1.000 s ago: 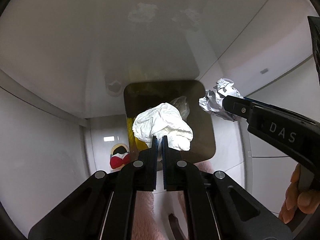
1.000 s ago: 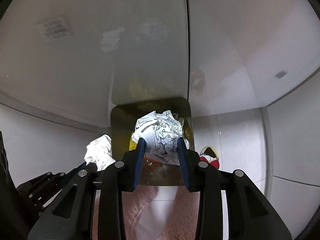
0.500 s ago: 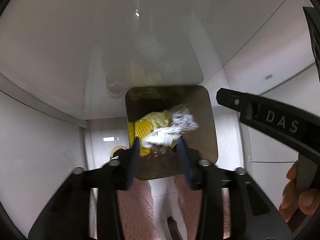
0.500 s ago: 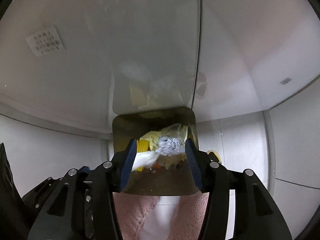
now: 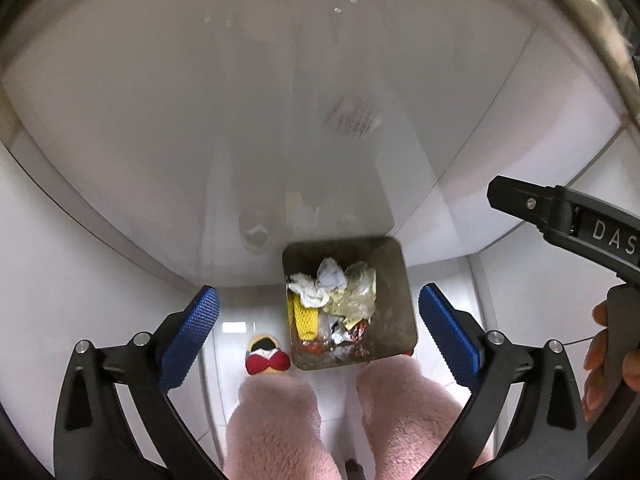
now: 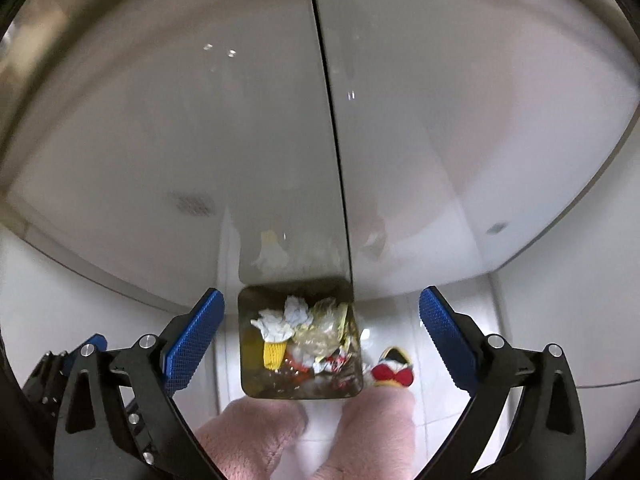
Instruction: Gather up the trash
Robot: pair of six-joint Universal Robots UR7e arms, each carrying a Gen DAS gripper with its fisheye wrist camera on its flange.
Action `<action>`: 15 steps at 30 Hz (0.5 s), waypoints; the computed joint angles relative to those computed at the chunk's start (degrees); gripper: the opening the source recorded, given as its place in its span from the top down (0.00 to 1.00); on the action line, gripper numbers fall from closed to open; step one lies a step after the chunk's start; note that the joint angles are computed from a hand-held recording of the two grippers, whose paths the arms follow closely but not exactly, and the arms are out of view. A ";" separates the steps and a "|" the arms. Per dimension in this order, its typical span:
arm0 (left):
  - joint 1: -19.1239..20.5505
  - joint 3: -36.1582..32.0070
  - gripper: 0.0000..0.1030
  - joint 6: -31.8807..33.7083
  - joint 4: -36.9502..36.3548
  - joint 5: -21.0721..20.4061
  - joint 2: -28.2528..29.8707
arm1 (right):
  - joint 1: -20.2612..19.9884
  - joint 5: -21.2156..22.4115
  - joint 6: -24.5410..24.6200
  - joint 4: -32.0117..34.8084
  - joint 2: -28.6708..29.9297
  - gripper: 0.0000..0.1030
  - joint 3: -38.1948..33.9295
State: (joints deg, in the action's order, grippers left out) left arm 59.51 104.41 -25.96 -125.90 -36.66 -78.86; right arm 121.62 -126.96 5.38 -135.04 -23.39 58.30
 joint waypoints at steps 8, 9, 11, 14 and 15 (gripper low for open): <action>-8.96 -1.81 0.08 -1.17 3.30 7.05 -4.58 | 5.16 -1.20 -6.51 -7.04 -5.00 0.03 0.05; -10.38 -2.36 0.08 -1.44 3.80 8.59 -5.04 | 5.83 -1.36 -7.55 -7.92 -5.41 0.03 -0.33; -12.86 -3.39 0.08 -1.04 3.84 11.66 -5.52 | 7.40 -1.78 -9.52 -9.12 -6.08 0.03 -1.80; -16.43 -5.94 0.08 -1.27 5.87 16.26 -5.84 | 9.11 -3.73 -11.52 -10.88 -5.88 0.03 -4.07; -17.36 -7.02 0.08 -1.97 7.05 17.58 -5.71 | 9.86 -4.07 -12.36 -11.28 -5.92 0.03 -5.46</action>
